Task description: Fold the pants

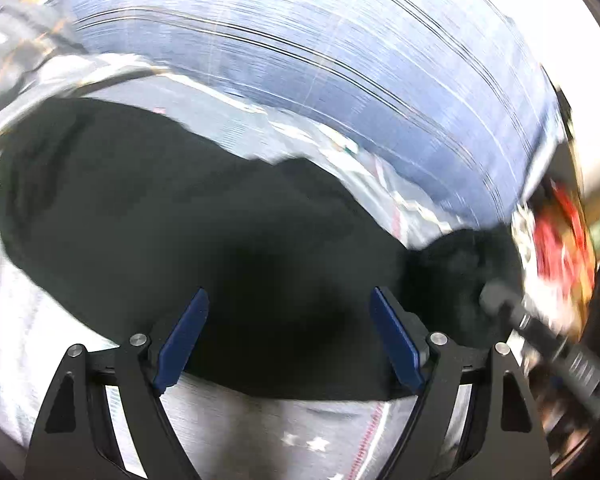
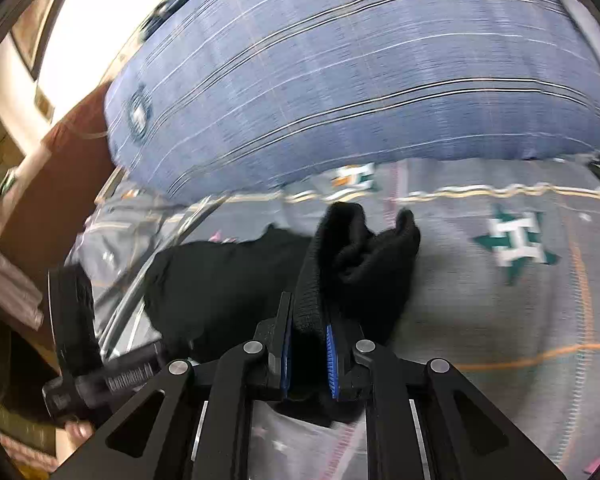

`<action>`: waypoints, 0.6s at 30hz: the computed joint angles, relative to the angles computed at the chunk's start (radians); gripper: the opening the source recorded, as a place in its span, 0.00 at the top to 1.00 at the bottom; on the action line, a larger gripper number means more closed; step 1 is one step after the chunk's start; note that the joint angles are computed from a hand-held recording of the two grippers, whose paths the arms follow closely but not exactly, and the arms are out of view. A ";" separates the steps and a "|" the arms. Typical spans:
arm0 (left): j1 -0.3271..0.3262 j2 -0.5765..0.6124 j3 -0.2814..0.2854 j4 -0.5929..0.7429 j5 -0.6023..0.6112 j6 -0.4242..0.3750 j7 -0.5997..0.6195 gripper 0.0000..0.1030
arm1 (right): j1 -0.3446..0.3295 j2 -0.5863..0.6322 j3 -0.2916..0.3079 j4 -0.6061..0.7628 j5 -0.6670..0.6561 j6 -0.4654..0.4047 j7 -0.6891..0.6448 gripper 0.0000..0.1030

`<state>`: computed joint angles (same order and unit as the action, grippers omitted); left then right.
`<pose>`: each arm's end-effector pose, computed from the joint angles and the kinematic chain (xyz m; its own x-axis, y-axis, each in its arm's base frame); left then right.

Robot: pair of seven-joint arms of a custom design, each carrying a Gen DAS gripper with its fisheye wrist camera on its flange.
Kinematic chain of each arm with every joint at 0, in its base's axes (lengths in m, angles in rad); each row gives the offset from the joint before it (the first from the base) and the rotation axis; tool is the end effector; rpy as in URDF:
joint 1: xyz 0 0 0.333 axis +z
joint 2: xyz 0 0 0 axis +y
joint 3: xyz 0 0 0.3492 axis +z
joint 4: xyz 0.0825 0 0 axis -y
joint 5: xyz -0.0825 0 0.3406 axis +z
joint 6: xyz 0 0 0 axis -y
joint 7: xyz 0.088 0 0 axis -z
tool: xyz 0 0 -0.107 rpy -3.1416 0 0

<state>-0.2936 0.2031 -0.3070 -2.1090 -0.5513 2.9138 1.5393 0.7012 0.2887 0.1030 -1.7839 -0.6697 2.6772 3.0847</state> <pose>0.5058 -0.2947 0.4473 -0.1446 -0.8791 0.4543 -0.9048 -0.0683 -0.4202 0.4405 0.4735 0.5103 -0.0739 -0.9196 -0.3859 -0.7866 0.2917 -0.5443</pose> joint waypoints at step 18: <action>0.053 0.010 -0.026 0.020 -0.341 -0.074 0.245 0.19 | 0.095 0.115 -0.104 0.022 0.169 0.195 -0.099 0.27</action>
